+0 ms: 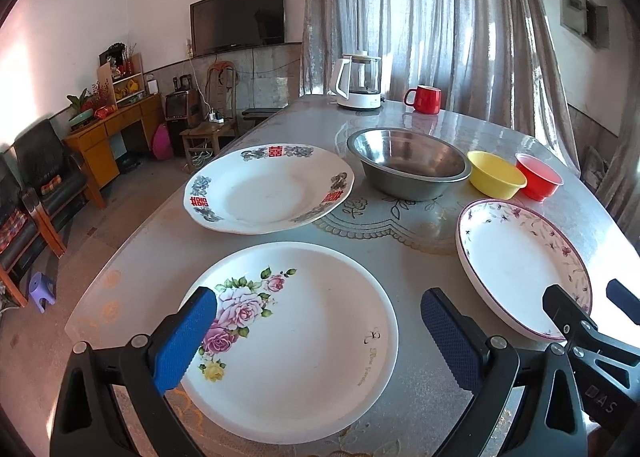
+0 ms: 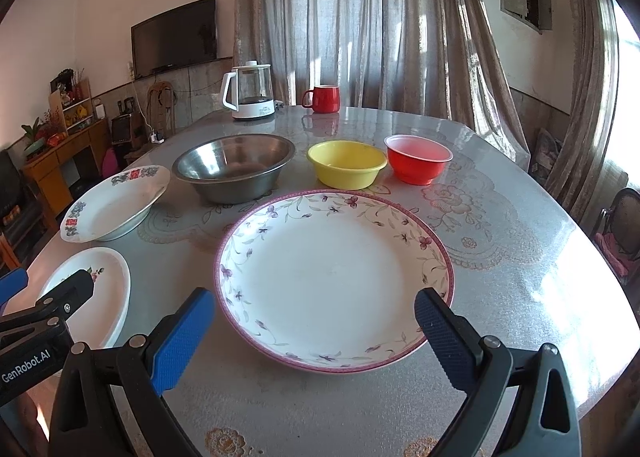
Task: Organize plates and bowls
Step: 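Move both tools toward the large purple-floral-rim plate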
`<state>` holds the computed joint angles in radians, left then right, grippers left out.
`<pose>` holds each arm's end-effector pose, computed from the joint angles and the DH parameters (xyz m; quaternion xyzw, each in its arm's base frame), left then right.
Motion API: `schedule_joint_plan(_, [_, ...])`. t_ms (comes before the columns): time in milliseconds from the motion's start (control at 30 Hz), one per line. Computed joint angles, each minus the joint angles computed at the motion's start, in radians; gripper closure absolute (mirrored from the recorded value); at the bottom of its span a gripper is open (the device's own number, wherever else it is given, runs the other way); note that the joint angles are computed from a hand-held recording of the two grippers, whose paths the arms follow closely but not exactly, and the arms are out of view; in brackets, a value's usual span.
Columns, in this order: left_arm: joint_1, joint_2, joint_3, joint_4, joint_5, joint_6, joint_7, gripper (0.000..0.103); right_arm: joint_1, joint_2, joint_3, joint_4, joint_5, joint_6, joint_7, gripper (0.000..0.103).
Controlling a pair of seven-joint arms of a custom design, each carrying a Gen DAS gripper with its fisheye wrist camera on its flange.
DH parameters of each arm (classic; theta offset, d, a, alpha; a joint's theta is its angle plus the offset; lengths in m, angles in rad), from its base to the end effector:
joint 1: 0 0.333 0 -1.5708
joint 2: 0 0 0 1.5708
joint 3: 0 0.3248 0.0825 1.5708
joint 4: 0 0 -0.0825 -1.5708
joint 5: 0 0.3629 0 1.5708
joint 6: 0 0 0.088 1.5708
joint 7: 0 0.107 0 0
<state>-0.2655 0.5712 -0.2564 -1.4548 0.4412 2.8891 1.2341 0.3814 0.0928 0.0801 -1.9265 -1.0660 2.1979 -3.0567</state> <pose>0.6544 -0.3480 0.4816 -0.4766 0.7653 -0.3669 0.2292 0.5411 0.2333 0.4923 -0.4161 0.7957 -0.3962 0.1918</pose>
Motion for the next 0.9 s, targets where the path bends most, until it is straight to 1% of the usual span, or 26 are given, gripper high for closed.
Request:
schedule_joint_plan(233, [-0.012,0.010,0.003,0.019,0.006,-0.017,0.009,0.000,-0.009,-0.006,-0.005,-0.014,-0.001,0.032,0.015,0.001])
schedule_joint_plan(533, [-0.018,0.002,0.006,0.005,0.015,-0.006,0.014,0.000,-0.016,-0.022,-0.003,-0.034,-0.012,0.039,0.039,0.001])
schedule_joint_plan(900, [-0.011,-0.003,-0.006,-0.003,0.005,-0.007,0.032,0.000,-0.022,-0.027,0.000,-0.038,-0.015,0.045,0.042,0.001])
